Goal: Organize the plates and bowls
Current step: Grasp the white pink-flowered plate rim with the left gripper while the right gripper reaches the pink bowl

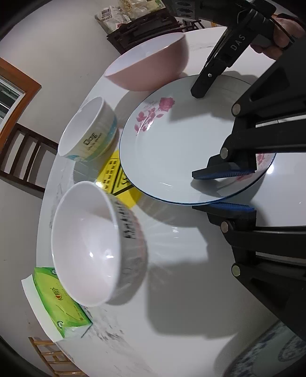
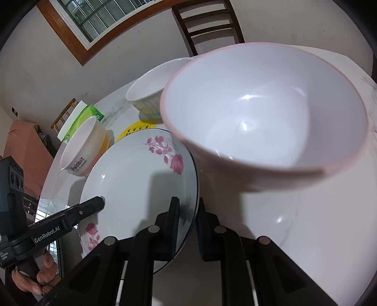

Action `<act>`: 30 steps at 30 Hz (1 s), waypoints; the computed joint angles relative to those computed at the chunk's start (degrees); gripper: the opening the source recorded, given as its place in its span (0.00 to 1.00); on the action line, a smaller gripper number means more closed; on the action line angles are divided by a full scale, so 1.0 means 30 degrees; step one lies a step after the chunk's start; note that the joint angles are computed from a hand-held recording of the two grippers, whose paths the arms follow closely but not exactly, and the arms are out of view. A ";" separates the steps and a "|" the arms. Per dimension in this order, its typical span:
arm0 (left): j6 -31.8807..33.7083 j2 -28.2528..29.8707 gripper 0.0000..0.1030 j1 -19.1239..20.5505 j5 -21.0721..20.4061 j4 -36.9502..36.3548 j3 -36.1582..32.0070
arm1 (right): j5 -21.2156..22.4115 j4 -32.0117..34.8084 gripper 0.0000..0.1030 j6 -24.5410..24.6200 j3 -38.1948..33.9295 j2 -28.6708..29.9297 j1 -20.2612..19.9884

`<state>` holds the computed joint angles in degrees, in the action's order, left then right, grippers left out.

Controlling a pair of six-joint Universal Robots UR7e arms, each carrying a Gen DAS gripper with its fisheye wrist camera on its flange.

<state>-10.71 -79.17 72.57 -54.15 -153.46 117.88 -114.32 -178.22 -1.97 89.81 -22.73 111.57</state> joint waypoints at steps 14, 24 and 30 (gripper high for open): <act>-0.0905 -0.2245 0.14 -0.0782 0.0002 0.0863 0.2532 | -0.0326 -0.0705 0.13 0.0609 0.2643 -0.1144 0.0384; -0.1854 -0.3399 0.16 -0.1886 0.0814 0.2463 0.3728 | -0.0549 -0.0653 0.13 0.1283 0.4161 -0.1798 0.0745; -0.2058 -0.4103 0.18 -0.2440 0.1062 0.3931 0.4155 | -0.0665 -0.0422 0.13 0.1609 0.5109 -0.2329 0.0949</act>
<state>-16.88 -91.48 65.25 -50.96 -141.67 130.34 -116.31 -179.49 2.86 105.14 -29.71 114.42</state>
